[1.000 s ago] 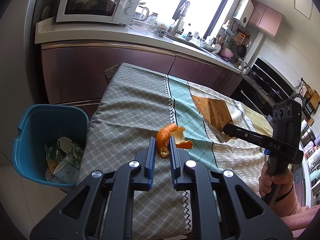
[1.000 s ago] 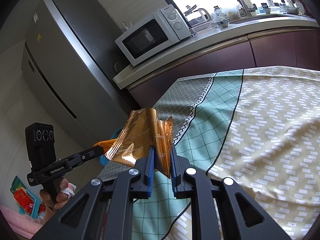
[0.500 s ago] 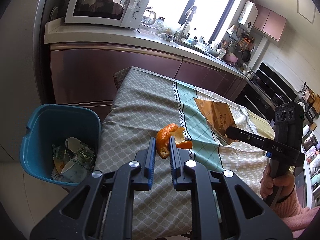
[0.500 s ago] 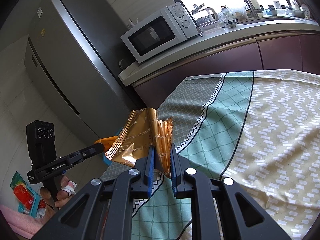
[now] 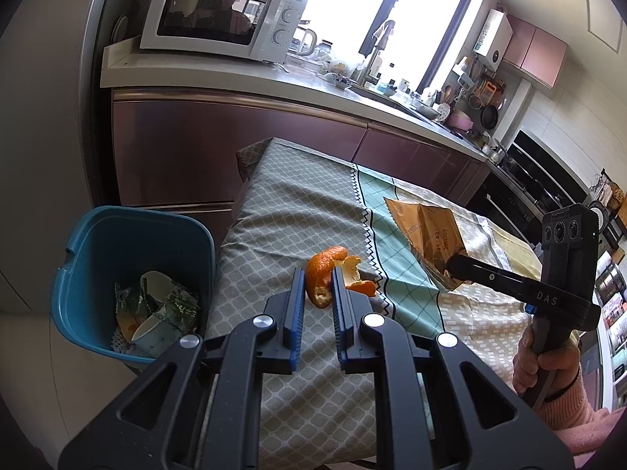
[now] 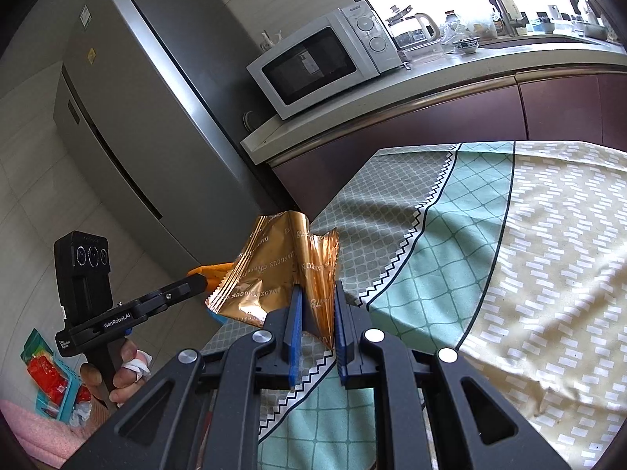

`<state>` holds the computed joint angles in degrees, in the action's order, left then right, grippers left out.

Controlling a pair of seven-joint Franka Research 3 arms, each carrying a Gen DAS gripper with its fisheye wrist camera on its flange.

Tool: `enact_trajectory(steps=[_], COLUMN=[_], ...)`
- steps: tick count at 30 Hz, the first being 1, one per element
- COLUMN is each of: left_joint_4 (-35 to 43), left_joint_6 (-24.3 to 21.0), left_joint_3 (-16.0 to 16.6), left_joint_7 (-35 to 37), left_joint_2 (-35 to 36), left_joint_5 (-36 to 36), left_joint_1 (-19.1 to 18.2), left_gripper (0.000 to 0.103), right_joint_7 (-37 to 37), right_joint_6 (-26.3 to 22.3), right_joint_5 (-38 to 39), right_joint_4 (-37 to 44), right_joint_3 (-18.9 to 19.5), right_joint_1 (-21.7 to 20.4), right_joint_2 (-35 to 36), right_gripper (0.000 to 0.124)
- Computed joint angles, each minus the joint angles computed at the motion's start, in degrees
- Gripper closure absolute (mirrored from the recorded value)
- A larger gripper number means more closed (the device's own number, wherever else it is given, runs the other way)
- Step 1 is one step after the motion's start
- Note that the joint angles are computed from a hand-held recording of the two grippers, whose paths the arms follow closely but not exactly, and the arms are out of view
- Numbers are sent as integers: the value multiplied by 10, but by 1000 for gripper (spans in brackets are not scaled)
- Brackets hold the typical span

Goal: Collect trash
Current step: 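Lift the peel and brown wrapper and carry both toward the teal bin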

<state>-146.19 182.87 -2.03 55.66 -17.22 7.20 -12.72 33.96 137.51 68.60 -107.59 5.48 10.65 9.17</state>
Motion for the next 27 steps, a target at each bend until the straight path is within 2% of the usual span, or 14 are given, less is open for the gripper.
enact_trajectory(steps=[11, 27], left_joint_4=[-7, -15], left_joint_6=[-2, -1], left_joint_3=[-23, -33], left_joint_7=[-21, -42], left_joint_2=[-12, -22], left_joint_5=[17, 38], left_joint_1=[35, 64], left_gripper=[89, 89], right_joint_7=[-2, -4], right_joint_6=[-4, -8], right_joint_5=[-4, -12], right_joint_4=[4, 11], right_joint_3=[3, 7], right_joint_1=[3, 6], right_joint_2=[4, 8], right_gripper=[111, 111])
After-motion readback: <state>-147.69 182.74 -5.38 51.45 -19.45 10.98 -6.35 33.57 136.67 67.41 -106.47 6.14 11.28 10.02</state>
